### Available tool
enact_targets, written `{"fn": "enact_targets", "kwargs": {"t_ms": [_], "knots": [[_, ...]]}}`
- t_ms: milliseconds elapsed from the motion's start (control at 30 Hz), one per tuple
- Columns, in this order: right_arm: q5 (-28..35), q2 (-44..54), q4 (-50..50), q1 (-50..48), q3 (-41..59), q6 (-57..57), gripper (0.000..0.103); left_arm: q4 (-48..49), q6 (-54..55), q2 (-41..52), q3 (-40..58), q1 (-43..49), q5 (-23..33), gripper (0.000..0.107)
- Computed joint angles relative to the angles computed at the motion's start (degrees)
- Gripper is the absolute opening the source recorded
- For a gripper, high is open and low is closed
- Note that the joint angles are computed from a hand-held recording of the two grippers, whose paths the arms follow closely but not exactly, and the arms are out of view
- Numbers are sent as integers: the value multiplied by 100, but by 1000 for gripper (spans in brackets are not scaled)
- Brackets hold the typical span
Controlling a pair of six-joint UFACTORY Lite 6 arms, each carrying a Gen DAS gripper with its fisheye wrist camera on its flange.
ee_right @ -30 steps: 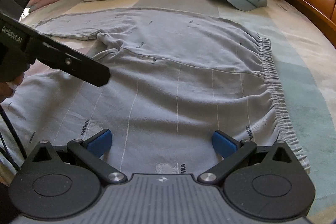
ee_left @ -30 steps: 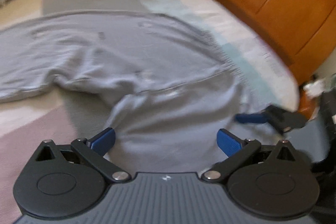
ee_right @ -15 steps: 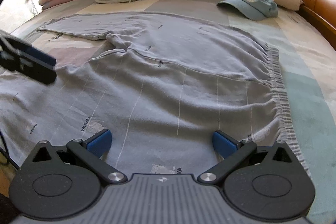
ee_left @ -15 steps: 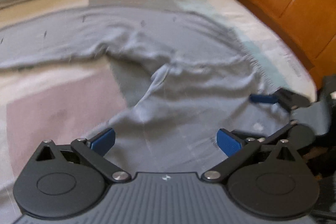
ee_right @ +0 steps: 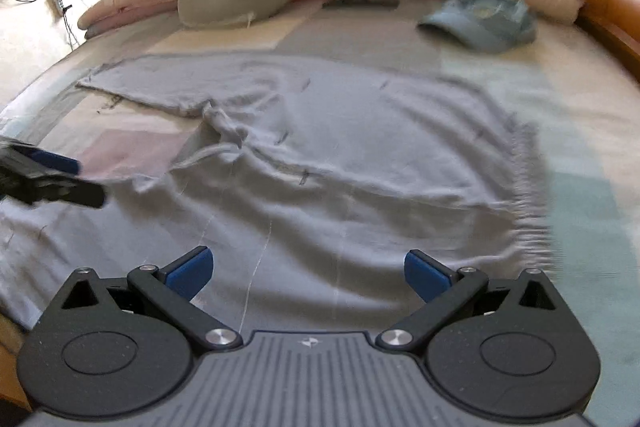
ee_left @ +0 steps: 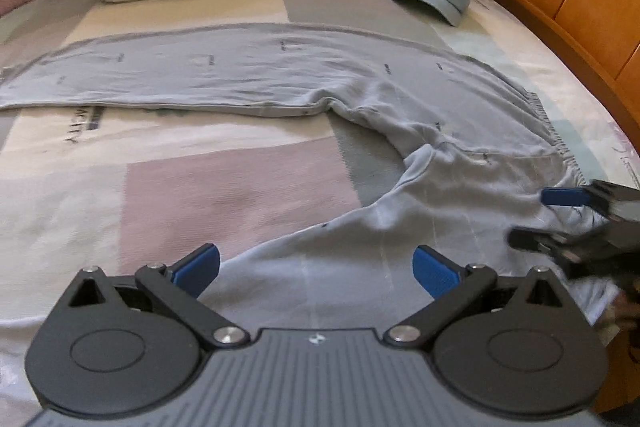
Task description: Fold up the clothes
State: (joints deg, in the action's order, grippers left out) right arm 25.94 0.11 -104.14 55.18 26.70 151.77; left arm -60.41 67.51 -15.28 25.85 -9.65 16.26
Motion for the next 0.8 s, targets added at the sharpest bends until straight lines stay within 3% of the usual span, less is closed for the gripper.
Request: {"fn": "enact_targets", "kwargs": {"t_ms": [67,133,233,333,433,567,700,800], "knots": [[282,338,-480,-67,115,371,103,122,135,-347,-221,366,161,102],[379,633,-270,-160,379,3,103,235,418,-644,-404,867,372,102],[496,513,1079,18,619,-1105,103,190,1154,-942,-584,1614,609,102],[1005,134,2523,678,614,-1778,103,-44,2491,-1059,-634,2727,1280,102],[1454,275,3609,1491,742,-1724,103,-243,3887,-781,-506,3777,1889,102],[2212,1279,4604,2566,1404,-1083,103,-65,5036,-113,-16,4973,2550,102],[2762,1607,5512,2851,2241,-1370,103,259,5836,724,683,6134,3262,102],[3202,2107,5619,3037,3165,-1910,103,498,6106,1272,1082,6665,3382,102]]}}
